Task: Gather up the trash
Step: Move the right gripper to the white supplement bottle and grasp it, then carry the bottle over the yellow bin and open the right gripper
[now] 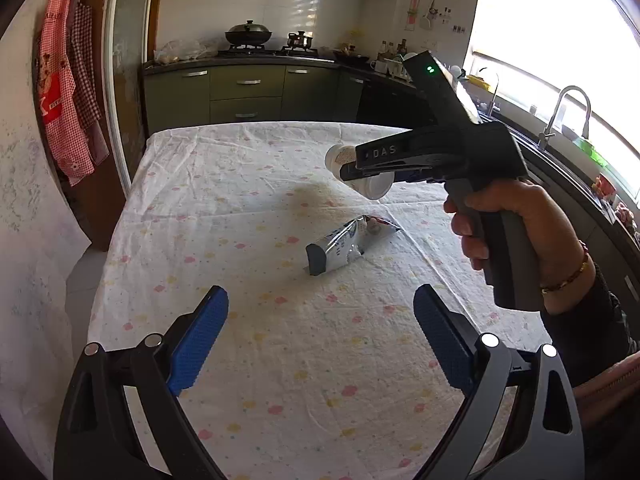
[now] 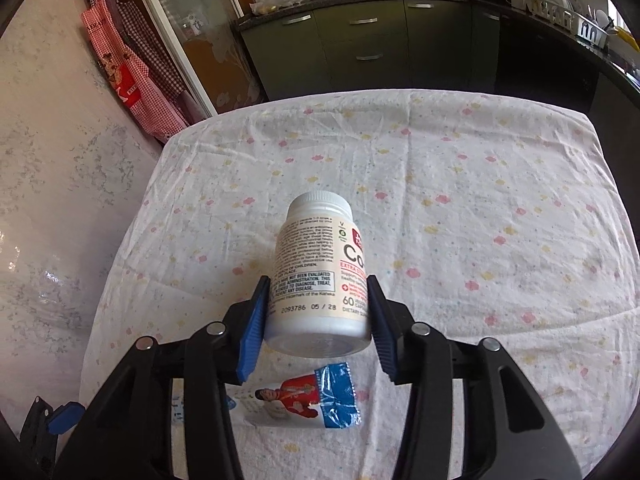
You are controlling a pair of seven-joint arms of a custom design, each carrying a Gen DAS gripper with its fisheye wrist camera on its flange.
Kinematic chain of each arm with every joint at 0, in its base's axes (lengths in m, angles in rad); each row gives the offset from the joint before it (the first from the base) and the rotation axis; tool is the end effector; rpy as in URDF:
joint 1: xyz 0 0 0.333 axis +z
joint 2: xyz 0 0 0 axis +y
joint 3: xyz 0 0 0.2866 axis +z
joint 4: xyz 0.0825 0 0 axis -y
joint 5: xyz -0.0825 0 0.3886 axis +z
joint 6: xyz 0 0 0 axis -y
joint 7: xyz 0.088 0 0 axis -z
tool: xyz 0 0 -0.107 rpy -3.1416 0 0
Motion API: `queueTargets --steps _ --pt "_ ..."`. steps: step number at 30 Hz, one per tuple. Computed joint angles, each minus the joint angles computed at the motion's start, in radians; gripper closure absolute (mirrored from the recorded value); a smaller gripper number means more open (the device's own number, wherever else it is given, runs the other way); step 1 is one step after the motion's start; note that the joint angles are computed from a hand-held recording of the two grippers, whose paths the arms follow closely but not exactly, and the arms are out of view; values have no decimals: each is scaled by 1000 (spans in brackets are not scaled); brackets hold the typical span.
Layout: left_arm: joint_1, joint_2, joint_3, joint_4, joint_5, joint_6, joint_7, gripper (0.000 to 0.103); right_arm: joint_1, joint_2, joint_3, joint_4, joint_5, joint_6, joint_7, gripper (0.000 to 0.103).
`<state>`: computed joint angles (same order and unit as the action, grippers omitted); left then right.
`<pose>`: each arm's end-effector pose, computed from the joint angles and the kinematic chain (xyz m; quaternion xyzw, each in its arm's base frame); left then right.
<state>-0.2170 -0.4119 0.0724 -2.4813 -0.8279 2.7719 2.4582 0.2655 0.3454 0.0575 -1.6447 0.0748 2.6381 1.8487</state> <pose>0.4714 -0.0350 0.4767 -0.5213 0.7449 -0.3796 0.1711 0.6639 0.2151 0.4599 -0.6637 0.6760 -0.1163 0.2984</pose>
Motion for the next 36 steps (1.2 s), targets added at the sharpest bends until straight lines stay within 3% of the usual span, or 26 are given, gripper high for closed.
queueTargets --steps 7,12,15,18,22,26,29,35,36 --pt "-8 -3 -11 1 14 0 -8 10 -41 -157 31 -195 124 109 -95 58" --pt "-18 -1 -19 6 25 -8 -6 10 -49 -332 4 -402 176 216 -104 58" --pt "-23 7 -27 14 37 -14 -11 10 -82 -449 -22 -542 83 278 23 58" --pt "-30 13 -38 21 45 -17 -13 10 -196 -547 1 -656 -125 306 254 58" --pt "-42 22 -53 30 58 -23 -15 10 -338 -624 11 -755 -274 285 456 58" --pt "-51 33 -70 38 78 -18 -23 10 -426 -623 7 -776 -372 221 566 58" --pt "-54 45 -78 48 93 -18 -36 10 -457 -597 5 -764 -457 179 638 58" --pt "-51 55 -85 55 117 -21 -53 10 -424 -492 -47 -696 -534 99 675 58" --pt "-51 56 -85 55 119 -22 -54 10 -420 -482 -55 -693 -555 102 704 51"
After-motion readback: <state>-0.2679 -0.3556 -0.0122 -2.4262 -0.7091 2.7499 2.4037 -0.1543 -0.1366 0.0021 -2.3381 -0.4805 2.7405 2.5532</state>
